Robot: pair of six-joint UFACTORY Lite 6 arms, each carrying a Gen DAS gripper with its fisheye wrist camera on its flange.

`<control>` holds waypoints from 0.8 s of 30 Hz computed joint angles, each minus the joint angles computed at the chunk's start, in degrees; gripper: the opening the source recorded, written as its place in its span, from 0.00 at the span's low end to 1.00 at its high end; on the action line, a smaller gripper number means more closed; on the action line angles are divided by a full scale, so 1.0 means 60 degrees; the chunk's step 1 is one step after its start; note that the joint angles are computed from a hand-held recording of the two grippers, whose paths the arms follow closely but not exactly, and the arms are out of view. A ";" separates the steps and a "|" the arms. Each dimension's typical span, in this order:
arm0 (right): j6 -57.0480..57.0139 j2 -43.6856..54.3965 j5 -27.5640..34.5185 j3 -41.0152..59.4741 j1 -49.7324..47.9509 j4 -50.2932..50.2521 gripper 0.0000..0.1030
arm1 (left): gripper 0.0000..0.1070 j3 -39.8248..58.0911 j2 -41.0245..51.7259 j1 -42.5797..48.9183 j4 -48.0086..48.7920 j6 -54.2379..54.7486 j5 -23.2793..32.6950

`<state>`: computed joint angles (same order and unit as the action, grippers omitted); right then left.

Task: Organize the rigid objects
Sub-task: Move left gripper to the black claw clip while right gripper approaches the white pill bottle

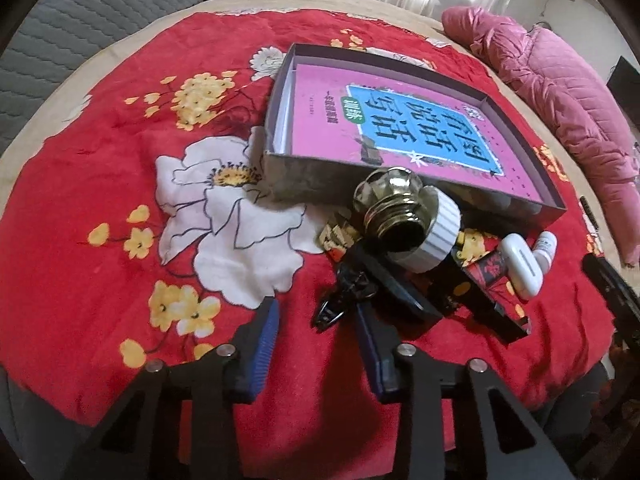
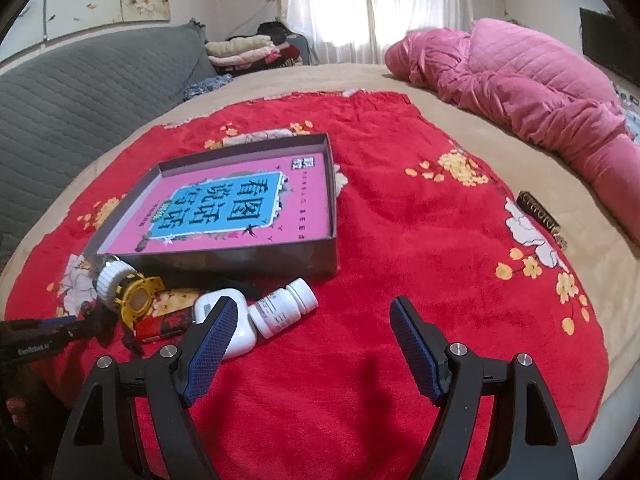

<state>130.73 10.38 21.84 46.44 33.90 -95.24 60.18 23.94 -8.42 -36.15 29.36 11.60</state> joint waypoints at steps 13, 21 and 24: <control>-0.0593 0.1514 -0.0657 0.0902 -0.0491 -0.0716 0.77 | 0.21 0.0463 0.0515 0.0639 -0.3928 0.4321 0.0971; -0.0412 0.2216 -0.0903 0.1258 -0.0926 -0.1749 0.77 | 0.20 0.0428 0.0468 0.0547 -0.4058 0.4919 0.0826; 0.0092 0.2226 -0.0932 0.1260 -0.0934 -0.2478 0.77 | 0.20 0.0550 0.0521 0.0557 -0.3792 0.4844 0.0916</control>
